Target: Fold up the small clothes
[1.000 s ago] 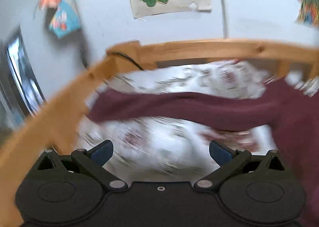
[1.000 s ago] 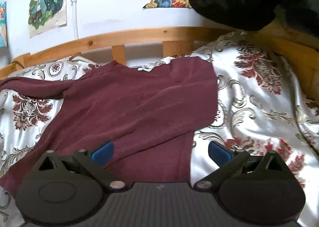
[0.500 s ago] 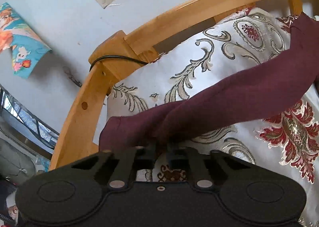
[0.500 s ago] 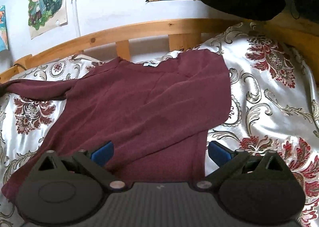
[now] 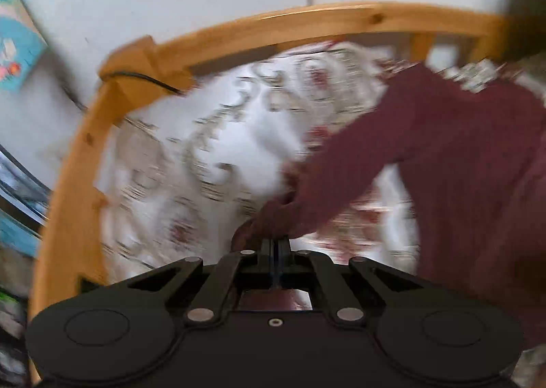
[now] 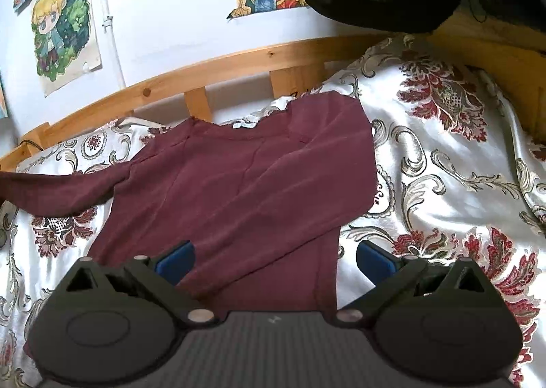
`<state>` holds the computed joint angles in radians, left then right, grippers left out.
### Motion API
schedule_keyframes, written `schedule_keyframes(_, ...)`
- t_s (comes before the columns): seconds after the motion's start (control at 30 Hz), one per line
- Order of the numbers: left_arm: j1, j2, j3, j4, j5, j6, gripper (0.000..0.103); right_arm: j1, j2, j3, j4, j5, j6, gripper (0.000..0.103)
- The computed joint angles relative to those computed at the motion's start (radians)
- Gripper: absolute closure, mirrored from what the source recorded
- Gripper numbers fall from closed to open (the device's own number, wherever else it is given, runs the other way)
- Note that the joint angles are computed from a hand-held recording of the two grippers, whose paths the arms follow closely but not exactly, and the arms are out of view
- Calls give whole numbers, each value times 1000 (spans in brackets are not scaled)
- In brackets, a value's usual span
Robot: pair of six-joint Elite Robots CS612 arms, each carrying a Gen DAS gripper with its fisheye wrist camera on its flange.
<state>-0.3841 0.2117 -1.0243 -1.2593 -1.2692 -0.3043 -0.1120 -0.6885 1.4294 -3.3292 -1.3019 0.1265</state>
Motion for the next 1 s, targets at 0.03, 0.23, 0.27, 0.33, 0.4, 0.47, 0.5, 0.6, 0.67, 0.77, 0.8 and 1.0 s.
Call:
schedule_keyframes(0.03,-2,0,-9,0,-38,-22,103,-2,-3,1,14,6,-1,0)
schedule_keyframes(0.23,-33,-17,-10,-29,-186,-44,103,-18,-14,12,33,58,15,0)
schedule_keyframes(0.27,-40,-23,-1,-34,-202,-29,103,-21,-16,14,31,64,20,0)
schedule_keyframes(0.33,-59,-38,25,-52,-239,11,103,-30,-22,19,37,82,31,0)
schedule_keyframes(0.4,-79,-54,59,-68,-276,47,102,-39,-29,25,45,94,37,0)
schedule_keyframes(0.47,-98,-67,97,-90,-310,82,102,-47,-34,30,57,104,43,0)
schedule_keyframes(0.5,-106,-70,113,-103,-329,94,102,-52,-37,32,71,111,45,0)
schedule_keyframes(0.6,-127,-75,165,-138,-364,119,102,-63,-43,38,86,103,63,0)
schedule_keyframes(0.67,-135,-74,202,-170,-390,116,102,-73,-44,39,89,106,85,0)
schedule_keyframes(0.77,-145,-67,251,-221,-421,83,102,-89,-41,33,109,121,122,0)
schedule_keyframes(0.8,-147,-62,259,-238,-424,75,102,-95,-39,29,123,126,138,0)
schedule_keyframes(1.0,-142,-24,278,-330,-520,-6,75,-120,-26,11,185,219,183,0)
